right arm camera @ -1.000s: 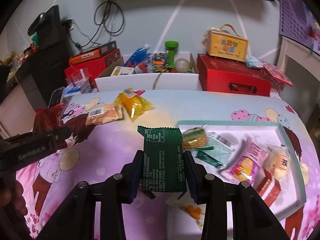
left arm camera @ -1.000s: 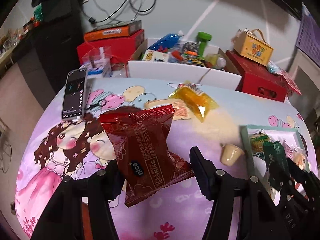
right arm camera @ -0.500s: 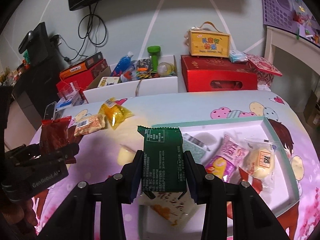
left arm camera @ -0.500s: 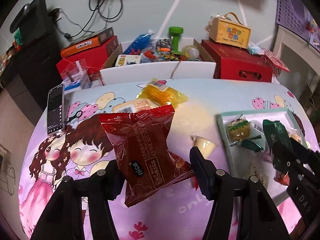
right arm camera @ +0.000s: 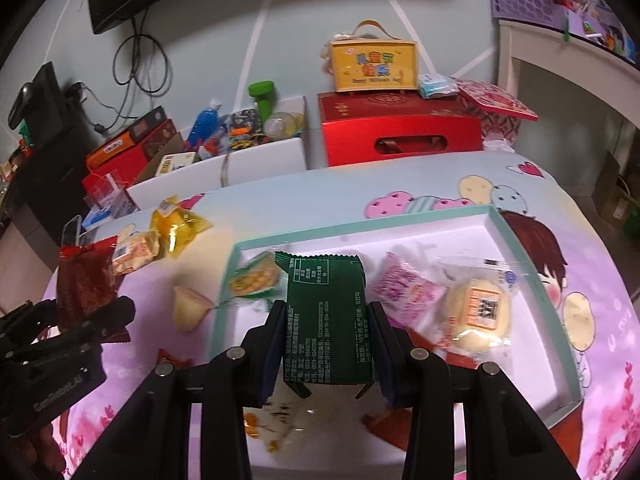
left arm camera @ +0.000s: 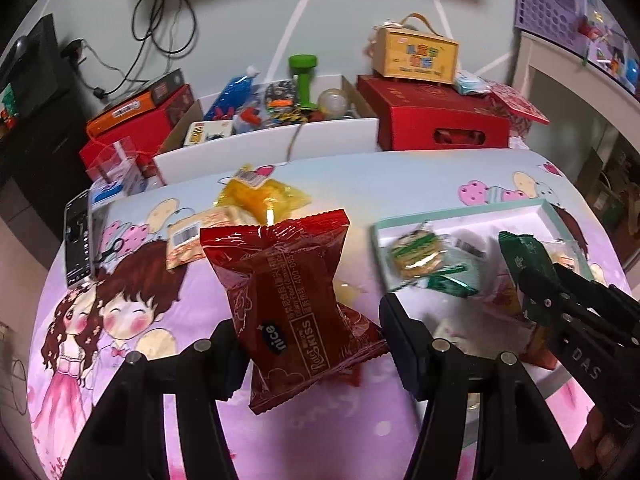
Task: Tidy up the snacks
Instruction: 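Carry both packs over the white tray and open both tools to release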
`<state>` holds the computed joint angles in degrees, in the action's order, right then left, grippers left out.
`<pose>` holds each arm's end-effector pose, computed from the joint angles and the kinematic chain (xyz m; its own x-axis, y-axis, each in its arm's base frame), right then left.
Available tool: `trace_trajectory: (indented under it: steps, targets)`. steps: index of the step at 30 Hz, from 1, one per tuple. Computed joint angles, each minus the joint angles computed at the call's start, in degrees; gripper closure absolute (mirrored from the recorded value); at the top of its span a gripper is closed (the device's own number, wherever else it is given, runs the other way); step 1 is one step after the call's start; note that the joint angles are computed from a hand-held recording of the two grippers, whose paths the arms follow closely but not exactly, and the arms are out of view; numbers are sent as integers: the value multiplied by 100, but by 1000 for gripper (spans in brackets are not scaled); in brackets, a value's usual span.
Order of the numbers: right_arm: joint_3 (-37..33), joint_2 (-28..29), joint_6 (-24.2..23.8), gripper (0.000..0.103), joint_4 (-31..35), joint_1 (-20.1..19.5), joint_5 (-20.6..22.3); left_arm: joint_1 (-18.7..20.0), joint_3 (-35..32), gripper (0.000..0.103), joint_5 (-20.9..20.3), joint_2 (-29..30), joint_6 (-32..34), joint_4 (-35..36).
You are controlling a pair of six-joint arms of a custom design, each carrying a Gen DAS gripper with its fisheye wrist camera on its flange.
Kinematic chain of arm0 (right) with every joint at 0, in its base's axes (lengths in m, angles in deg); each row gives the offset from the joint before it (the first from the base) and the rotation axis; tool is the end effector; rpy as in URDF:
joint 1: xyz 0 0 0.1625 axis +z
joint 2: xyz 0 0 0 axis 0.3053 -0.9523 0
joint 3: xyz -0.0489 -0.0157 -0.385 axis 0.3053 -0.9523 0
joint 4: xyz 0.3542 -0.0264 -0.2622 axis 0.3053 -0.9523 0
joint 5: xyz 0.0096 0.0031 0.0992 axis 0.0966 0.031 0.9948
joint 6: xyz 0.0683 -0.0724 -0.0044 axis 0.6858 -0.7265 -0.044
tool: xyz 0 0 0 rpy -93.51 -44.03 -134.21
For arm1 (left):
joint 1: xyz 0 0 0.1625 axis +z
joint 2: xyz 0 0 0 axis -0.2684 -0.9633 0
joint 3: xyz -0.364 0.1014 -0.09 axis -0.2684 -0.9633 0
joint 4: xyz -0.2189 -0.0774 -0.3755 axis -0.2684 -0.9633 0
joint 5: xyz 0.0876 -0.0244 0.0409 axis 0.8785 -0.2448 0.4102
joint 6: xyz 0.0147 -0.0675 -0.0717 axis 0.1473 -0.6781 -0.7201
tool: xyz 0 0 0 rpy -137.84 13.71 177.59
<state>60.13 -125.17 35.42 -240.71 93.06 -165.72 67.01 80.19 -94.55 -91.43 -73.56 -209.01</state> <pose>0.2314 -0.4480 0.0354 -0.7640 0.2048 0.6118 -0.3121 0.7127 -0.6282 -0.1216 -0.4844 0.1743 -0.6527 0.2631 -0.7105 0.6010 0.7508 -0.2740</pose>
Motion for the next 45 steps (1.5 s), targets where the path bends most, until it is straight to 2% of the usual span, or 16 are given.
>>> trace_trajectory:
  steps: [17, 34, 42, 44, 45]
  targets:
    - [650, -709, 391, 61, -252, -417, -92, -438, 75, 41, -482, 489, 7, 30]
    - [554, -626, 291, 60, -197, -380, -44, -464, 55, 41, -722, 880, 282, -262]
    - [544, -611, 284, 60, -202, -359, -58, -458, 52, 40, -851, 860, 331, -218]
    - [543, -612, 292, 60, -180, -373, -53, -450, 49, 38, -829, 850, 326, -208]
    - [546, -617, 309, 60, -162, -384, -47, -455, 50, 32, -790, 848, 317, -205]
